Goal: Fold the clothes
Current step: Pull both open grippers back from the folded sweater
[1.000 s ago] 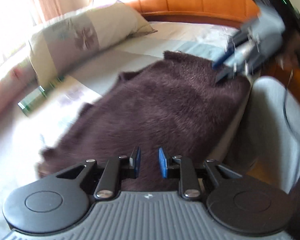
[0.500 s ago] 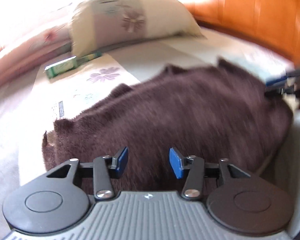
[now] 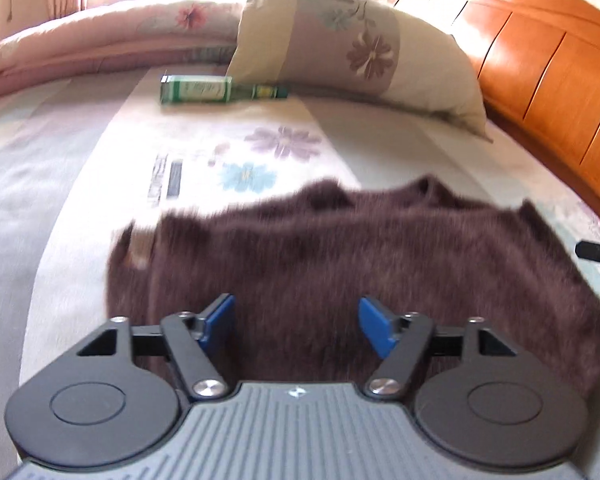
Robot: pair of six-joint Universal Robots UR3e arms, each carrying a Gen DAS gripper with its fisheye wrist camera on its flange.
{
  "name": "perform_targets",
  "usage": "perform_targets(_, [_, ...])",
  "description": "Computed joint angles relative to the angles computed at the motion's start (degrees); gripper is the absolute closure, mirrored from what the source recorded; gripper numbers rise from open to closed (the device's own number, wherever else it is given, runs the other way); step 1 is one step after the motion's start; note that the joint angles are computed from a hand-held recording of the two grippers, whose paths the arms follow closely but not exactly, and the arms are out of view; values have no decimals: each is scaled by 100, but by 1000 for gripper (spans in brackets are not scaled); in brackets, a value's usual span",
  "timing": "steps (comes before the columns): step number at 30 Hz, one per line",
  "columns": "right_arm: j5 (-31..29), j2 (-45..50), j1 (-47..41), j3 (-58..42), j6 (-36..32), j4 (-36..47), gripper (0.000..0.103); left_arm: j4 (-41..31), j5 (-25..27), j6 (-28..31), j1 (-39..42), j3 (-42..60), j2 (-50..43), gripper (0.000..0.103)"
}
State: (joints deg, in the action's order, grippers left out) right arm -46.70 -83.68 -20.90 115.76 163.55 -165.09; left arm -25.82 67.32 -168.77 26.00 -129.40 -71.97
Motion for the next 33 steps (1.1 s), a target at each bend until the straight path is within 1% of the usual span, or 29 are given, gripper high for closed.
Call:
perform_targets(3, [-257,701,337,-699,448,-200,27,606,90,-313,-92,185,-617,31])
perform_targets(6, [-491,1361,533,-1188,831,-375,27,1145,157,-727,80,160,-1111,32])
perform_targets(8, [-497,1604,511,-1299,926,-341,27,1361,-67,-900,354,27,-1249,32])
perform_targets(9, [-449,1656,477,-1253,927,-395,27,1262,-136,-854,401,41,-1193,32])
perform_targets(10, [-412,1653,450,-1183,889,-456,27,1158,-205,-807,449,55,-1134,32])
perform_targets(12, [-520,1425,483,-1033,798,-397,27,963,-318,-709,528,85,-1007,31])
perform_targets(14, [-642,1133,531,-862,732,-318,25,950,-303,-625,513,63,-857,28])
perform_targets(15, [-636,958,539,-720,698,-338,22,999,-285,-601,508,24,-839,24])
perform_targets(17, [-490,627,519,-397,570,-355,20,1124,-209,-638,535,-34,-944,23])
perform_targets(19, [-346,329,497,-144,402,-167,20,1179,-138,-717,592,-42,-1085,24])
perform_targets(21, [-283,46,457,50,235,124,19,737,-221,-763,736,122,-939,24])
perform_targets(23, [-269,-273,382,275,145,323,18,50,-469,-752,962,224,-422,24])
perform_targets(25, [-92,-574,232,513,77,514,14,-693,-918,-680,1314,179,235,22])
perform_targets(26, [12,-727,150,627,34,634,12,-1277,-1192,-586,1524,174,597,22])
perform_targets(28, [76,-902,118,755,11,770,11,-2766,-1777,-159,1977,191,1288,20])
perform_targets(29, [88,-973,120,805,8,824,11,-3542,-2117,212,2247,117,1664,20])
perform_targets(30, [97,-1020,135,848,3,847,9,-4479,-2433,690,2541,102,2041,18])
perform_targets(31, [83,-1028,171,871,1,841,7,-5231,-2608,1087,2770,67,2379,17])
perform_targets(32, [52,-1019,220,885,7,823,5,-5502,-2569,1276,2894,-56,2650,17])
perform_targets(33, [8,-987,274,890,22,794,4,-5331,-2370,1158,2876,-224,2797,18])
